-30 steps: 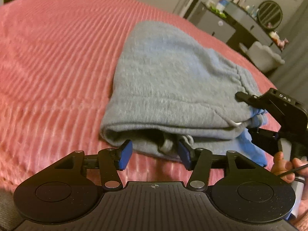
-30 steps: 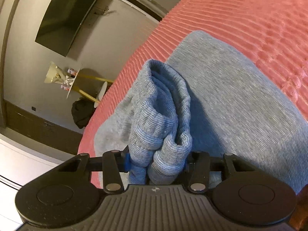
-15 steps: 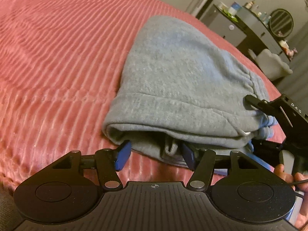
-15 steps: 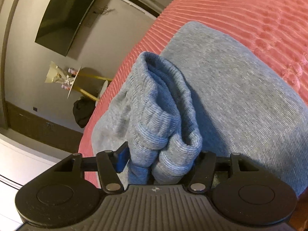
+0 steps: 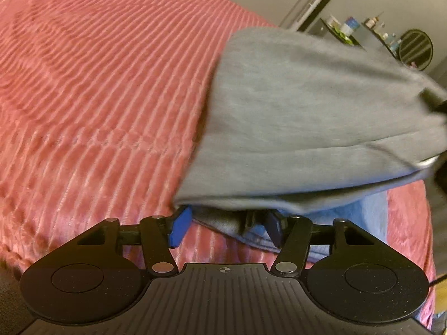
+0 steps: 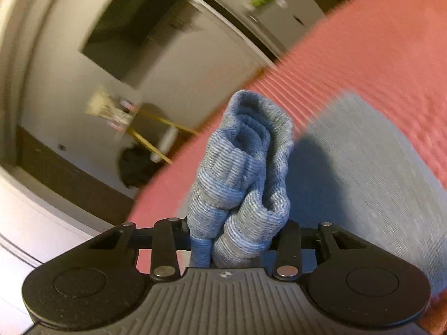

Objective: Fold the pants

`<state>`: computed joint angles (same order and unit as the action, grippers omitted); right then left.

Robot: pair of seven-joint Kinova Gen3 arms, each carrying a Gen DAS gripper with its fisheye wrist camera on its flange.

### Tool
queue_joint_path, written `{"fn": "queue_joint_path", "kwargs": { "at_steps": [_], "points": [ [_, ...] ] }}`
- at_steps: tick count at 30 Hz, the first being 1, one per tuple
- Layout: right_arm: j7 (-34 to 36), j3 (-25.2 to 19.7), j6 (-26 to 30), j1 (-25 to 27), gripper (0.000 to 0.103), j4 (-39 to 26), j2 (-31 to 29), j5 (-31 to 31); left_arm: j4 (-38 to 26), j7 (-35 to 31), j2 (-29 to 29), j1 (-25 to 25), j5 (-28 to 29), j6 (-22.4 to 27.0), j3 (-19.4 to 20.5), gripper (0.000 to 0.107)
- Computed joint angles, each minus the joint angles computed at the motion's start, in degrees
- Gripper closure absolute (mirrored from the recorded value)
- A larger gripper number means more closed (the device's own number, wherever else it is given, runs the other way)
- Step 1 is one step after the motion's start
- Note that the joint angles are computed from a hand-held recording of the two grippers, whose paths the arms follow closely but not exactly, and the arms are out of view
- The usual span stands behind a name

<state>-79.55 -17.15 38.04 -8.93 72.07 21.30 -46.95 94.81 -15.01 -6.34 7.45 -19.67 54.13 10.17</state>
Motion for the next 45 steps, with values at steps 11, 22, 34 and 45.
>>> {"fn": "queue_joint_path", "kwargs": {
  "at_steps": [11, 22, 34, 45],
  "points": [
    [1.7, -6.9, -2.9, 7.5, 0.065, 3.5, -2.8, -1.5, 3.2, 4.0, -3.1, -0.9, -3.0, -2.5, 0.9, 0.076],
    [-1.5, -2.8, -2.8, 7.9, 0.065, 7.2, -3.8, 2.9, 2.1, 1.7, -2.8, -0.9, -4.8, -2.1, 3.1, 0.087],
    [-20.4, 11.8, 9.4, -3.7, 0.043, 0.9, -1.8, 22.5, 7.4, 2.7, -9.8, -3.3, -9.0, -10.9, 6.4, 0.067],
    [-12.6, -3.7, -3.8, 5.4, 0.056, 7.4, -5.5, 31.9, -3.4, -9.5, -1.7, -4.8, -5.2, -1.3, 5.8, 0.057]
  ]
}}
